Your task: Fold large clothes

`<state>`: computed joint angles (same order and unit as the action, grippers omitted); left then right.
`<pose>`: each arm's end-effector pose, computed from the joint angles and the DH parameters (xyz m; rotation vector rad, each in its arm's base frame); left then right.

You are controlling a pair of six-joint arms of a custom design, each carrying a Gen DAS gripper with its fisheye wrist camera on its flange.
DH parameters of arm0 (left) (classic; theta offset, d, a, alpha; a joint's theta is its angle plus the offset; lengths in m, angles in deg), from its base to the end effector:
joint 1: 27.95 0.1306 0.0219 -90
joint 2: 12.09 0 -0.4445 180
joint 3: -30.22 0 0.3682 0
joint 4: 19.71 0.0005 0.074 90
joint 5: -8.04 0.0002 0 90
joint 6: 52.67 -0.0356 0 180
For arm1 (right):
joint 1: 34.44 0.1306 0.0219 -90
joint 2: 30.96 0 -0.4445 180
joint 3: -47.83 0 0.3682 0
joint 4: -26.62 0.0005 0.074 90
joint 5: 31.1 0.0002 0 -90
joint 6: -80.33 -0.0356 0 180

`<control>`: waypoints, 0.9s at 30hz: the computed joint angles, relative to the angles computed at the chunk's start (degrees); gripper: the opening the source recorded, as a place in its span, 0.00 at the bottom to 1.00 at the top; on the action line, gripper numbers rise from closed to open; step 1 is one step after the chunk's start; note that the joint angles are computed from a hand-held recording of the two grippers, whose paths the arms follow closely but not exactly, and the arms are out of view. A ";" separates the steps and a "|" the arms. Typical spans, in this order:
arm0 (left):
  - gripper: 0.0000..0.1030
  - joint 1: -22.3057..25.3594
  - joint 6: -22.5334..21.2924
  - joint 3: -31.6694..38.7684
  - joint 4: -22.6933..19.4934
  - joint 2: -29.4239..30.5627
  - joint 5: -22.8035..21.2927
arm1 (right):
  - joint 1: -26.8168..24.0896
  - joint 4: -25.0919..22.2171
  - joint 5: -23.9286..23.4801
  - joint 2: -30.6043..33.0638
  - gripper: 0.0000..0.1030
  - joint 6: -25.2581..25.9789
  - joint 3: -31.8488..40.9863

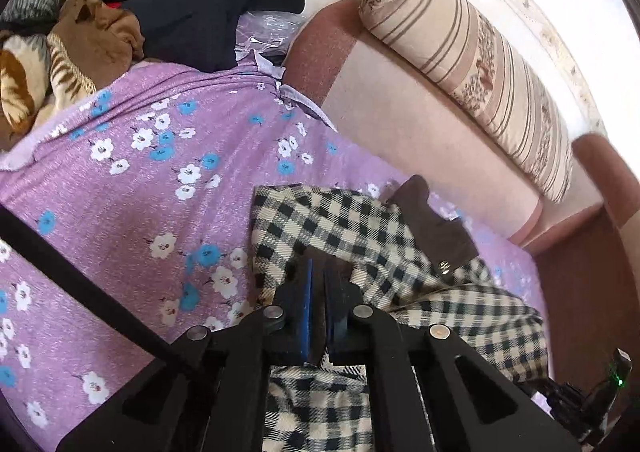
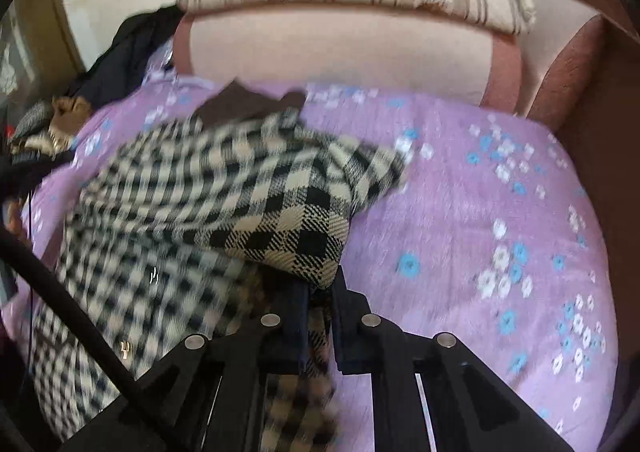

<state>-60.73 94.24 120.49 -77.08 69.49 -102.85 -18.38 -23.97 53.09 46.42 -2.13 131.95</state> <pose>0.3357 -0.2017 0.5453 -0.6553 2.2791 -0.3199 0.3539 0.1051 0.5316 -0.5277 2.2789 0.1924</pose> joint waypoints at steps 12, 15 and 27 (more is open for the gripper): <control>0.81 0.59 -0.84 -1.09 0.35 3.28 0.69 | 2.16 -3.05 5.64 3.05 0.09 -0.04 -3.02; 0.79 1.71 -0.70 -2.28 2.21 4.41 3.93 | 2.15 -2.91 5.02 2.23 0.09 -0.19 -3.96; 0.05 0.92 -5.39 -0.22 2.49 3.47 -0.53 | -0.23 -3.57 0.74 3.31 0.09 0.87 -3.07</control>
